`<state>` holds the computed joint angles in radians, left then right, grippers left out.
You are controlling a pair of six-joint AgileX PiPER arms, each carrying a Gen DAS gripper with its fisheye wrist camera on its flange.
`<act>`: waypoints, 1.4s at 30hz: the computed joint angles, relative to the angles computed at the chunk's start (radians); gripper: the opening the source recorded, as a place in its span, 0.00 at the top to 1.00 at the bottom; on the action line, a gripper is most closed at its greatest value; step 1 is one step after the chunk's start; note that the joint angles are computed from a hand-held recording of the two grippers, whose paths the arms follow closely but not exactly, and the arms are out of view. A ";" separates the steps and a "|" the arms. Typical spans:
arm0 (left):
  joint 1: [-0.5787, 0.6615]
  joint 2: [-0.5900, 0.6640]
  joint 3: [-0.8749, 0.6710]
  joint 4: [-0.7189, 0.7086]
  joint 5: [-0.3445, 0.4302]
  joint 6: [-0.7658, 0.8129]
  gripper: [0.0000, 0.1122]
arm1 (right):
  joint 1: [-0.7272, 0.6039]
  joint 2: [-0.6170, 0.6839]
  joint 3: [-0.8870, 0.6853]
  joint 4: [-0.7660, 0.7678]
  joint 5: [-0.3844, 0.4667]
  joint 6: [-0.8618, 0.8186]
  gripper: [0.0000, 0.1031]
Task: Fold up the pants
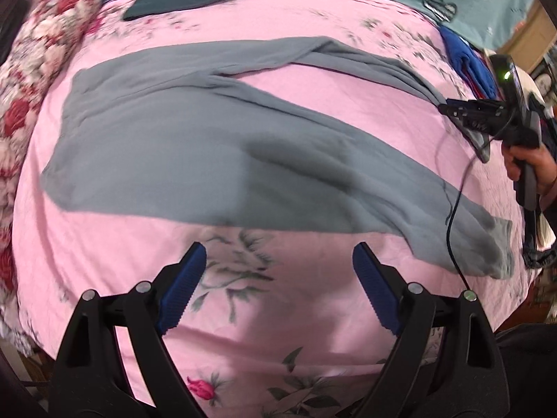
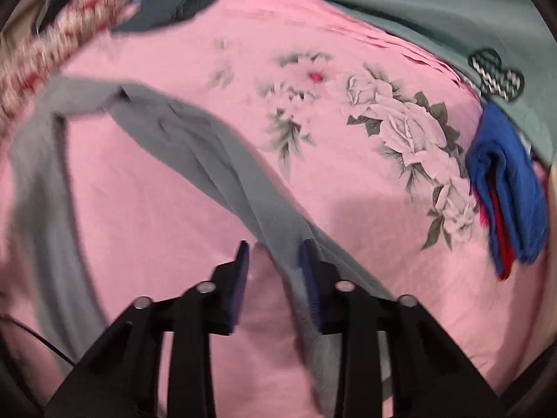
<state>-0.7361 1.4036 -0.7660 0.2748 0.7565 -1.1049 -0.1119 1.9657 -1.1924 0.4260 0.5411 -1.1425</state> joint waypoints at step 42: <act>1.177 0.740 -0.854 -0.493 0.340 1.500 0.24 | 0.334 0.178 -0.355 0.055 0.412 0.280 0.57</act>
